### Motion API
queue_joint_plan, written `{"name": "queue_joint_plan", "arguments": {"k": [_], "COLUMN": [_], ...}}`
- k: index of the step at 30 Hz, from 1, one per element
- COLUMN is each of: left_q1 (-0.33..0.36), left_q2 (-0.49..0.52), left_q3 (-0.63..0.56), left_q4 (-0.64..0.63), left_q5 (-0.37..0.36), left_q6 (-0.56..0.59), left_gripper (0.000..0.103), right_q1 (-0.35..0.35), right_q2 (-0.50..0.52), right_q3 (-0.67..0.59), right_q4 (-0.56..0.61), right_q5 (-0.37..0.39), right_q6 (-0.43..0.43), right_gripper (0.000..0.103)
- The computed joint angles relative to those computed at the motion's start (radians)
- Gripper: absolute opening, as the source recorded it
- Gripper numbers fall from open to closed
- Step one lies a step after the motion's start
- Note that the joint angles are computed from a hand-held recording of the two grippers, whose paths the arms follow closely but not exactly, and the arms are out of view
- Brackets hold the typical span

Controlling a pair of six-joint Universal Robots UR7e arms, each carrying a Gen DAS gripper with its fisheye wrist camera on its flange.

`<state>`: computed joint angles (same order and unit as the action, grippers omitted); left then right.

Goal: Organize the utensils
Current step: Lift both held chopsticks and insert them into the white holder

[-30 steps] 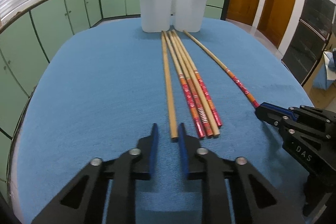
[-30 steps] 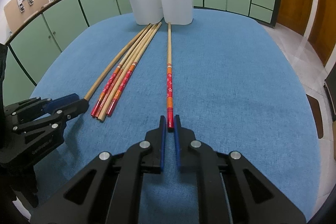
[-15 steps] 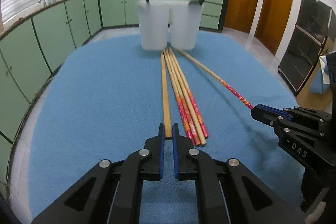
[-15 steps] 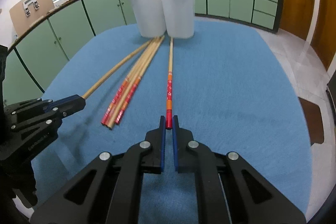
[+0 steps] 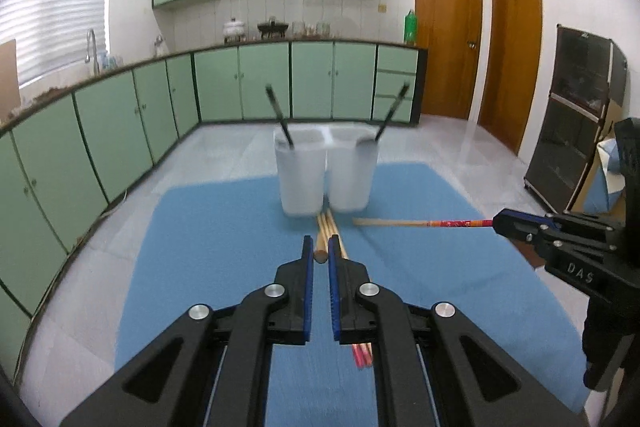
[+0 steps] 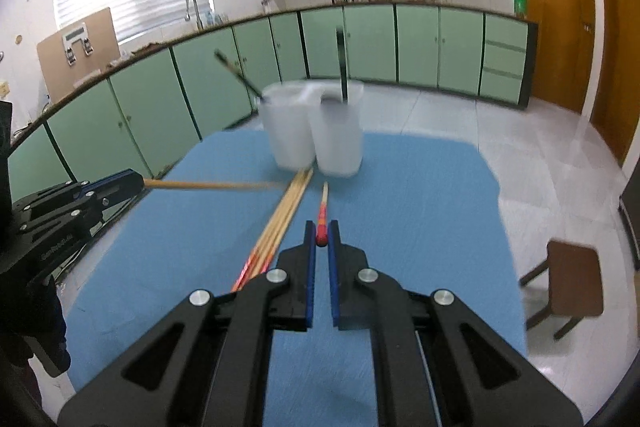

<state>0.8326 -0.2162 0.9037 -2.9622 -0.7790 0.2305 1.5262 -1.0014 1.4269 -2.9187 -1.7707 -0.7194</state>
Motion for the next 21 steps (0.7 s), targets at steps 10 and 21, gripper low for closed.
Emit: {"name": "queue_joint_plan", "arguments": {"k": [10,21], "left_q1": [0.004,0.003], "left_q2": [0.095,0.143], "left_q3": [-0.257,-0.397], "left_q4": [0.047,0.118], "left_q5": [-0.060,-0.120], "left_q6": [0.105,0.131], "left_gripper": [0.007,0.006], "right_q1": [0.031,0.054], "right_q2": [0.035,0.071], "right_q3": [-0.182,-0.359], "right_q4": [0.135,0.342], "right_q5": [0.072,0.138], "right_q6": [-0.013,-0.002], "right_gripper": [0.005,0.005]}}
